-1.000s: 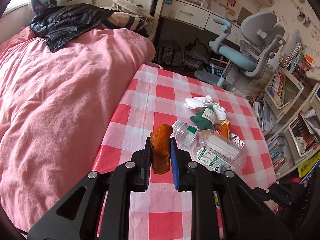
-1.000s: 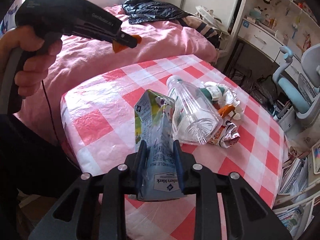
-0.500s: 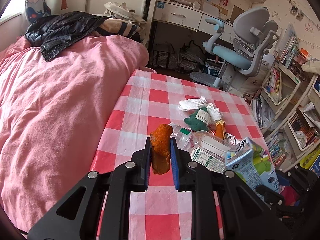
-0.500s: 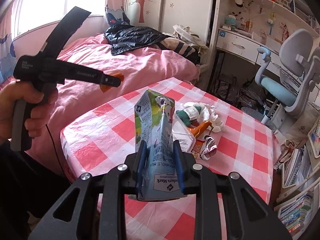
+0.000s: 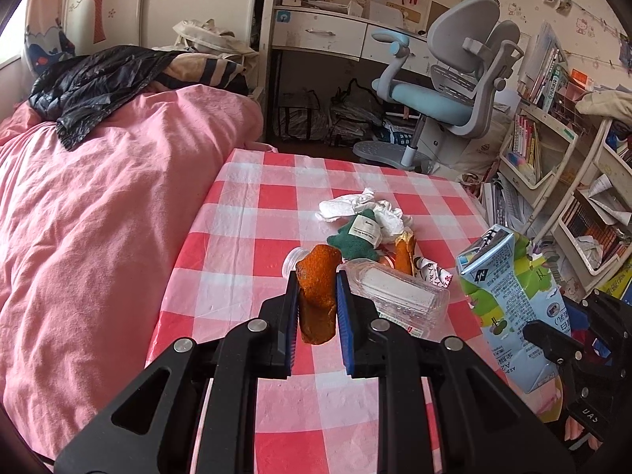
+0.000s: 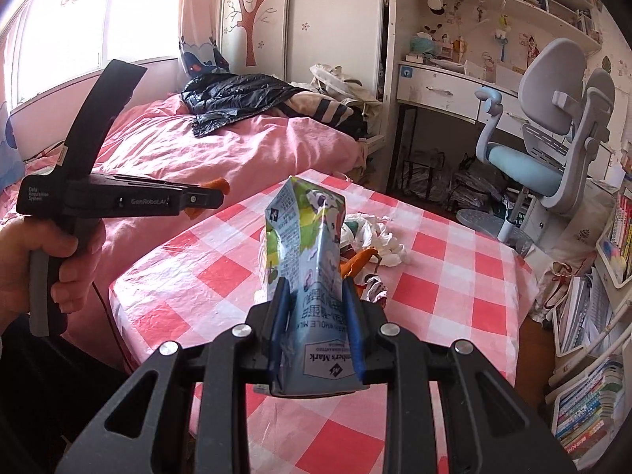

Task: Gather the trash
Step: 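Lift the carton and peel off the table with both grippers, then carry the carton and peel to the yellow bin and release both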

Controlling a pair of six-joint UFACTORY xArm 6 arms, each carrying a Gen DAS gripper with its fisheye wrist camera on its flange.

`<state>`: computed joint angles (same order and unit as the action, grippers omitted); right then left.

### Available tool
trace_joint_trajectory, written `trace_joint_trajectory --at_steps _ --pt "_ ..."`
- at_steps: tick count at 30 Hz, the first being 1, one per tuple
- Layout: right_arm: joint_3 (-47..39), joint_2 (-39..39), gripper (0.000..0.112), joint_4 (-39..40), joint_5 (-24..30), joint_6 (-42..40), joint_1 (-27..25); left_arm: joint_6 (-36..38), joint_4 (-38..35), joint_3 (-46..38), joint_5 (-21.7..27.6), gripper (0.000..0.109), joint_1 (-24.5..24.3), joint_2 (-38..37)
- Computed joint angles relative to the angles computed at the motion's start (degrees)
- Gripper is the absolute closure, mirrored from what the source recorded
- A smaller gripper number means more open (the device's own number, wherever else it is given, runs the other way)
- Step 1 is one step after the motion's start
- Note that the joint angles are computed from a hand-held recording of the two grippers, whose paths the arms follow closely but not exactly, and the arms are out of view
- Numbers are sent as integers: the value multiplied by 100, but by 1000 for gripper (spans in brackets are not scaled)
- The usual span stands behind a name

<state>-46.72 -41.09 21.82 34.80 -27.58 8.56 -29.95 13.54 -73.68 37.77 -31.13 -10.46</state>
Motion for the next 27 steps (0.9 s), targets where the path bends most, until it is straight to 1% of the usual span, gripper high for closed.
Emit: trace_joint_trajectory --at_steps 9,13,20,24,27 --pt "-3 38 85 -52 -20 41 -50 89 -4 -74 -48 92 -85 72" --pt "-5 45 85 -95 -35 77 -54 173 -186 -51 -135 92 -53 56" --pt "-14 17 85 -39 -153 158 -175 735 -1043 180 -645 92 8 -85" --pt "-58 -95 85 249 -199 72 -376 1326 -1735 313 -1012 92 -83 -152" --pt "-73 -245 85 462 -170 -36 -586 1778 -2240 312 -1165 92 -222 -124"
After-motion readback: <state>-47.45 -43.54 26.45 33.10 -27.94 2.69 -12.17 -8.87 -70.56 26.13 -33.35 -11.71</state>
